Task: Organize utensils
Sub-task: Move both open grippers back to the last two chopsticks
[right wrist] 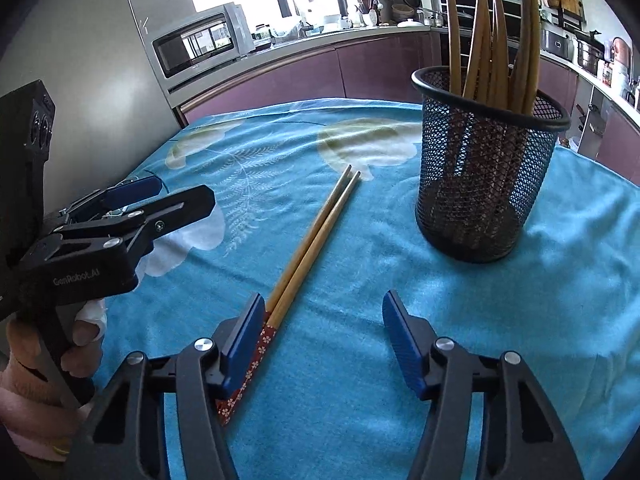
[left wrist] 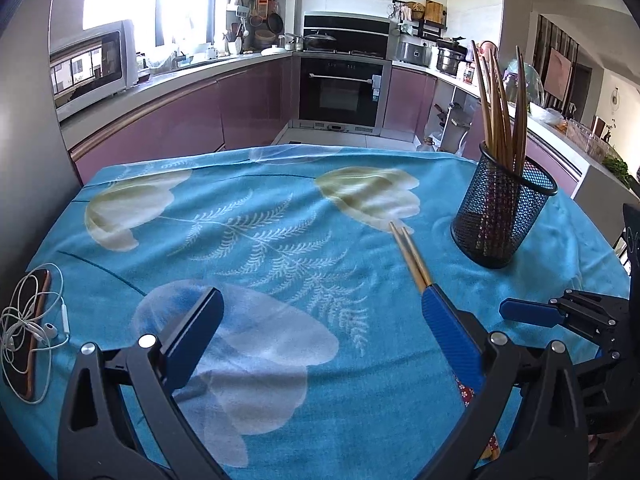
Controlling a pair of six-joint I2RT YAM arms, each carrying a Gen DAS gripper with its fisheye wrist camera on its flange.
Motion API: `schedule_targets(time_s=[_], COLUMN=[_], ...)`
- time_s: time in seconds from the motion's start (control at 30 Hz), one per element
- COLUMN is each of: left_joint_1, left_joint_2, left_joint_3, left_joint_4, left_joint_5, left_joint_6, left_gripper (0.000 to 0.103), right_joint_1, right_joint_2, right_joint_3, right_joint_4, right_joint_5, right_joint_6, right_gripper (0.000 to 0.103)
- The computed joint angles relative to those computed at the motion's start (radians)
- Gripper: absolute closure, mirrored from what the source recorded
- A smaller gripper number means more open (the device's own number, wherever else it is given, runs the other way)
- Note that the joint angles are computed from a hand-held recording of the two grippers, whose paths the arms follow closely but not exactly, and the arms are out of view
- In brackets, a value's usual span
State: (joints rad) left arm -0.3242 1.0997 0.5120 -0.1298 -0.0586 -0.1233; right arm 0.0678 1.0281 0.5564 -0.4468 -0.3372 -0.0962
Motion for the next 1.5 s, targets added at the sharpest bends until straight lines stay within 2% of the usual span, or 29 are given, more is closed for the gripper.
schedule_targets(time_s=[0.37, 0.67, 0.77, 1.03, 1.2, 1.3, 1.5], left_joint_1=[-0.012, -0.016, -0.015, -0.008, -0.007, -0.023, -0.062], left_joint_2=[0.022, 0.037, 0.041, 0.052, 0.055, 0.068, 0.170], left_joint_3=[-0.003, -0.003, -0.002, 0.000, 0.003, 0.015, 0.081], left_joint_4=[0.010, 0.009, 0.010, 0.016, 0.012, 0.006, -0.027], left_joint_5=[-0.005, -0.010, -0.010, -0.006, 0.006, 0.014, 0.069], left_joint_6=[0.002, 0.000, 0.000, 0.002, 0.012, 0.028, 0.068], left_gripper=[0.005, 0.005, 0.006, 0.005, 0.006, 0.008, 0.019], right_joint_1=[0.036, 0.046, 0.021, 0.068, 0.054, 0.026, -0.048], right_joint_2=[0.011, 0.008, 0.019, 0.035, 0.023, 0.021, 0.028], right_joint_3=[-0.002, 0.002, 0.018, 0.016, 0.017, 0.023, 0.039], right_joint_4=[0.013, 0.002, -0.014, 0.008, -0.013, -0.035, -0.074], right_joint_5=[0.062, 0.076, 0.044, 0.058, 0.066, 0.055, 0.006], right_joint_6=[0.002, -0.002, -0.003, 0.007, -0.006, -0.022, -0.061], right_gripper=[0.046, 0.048, 0.051, 0.051, 0.055, 0.058, 0.059])
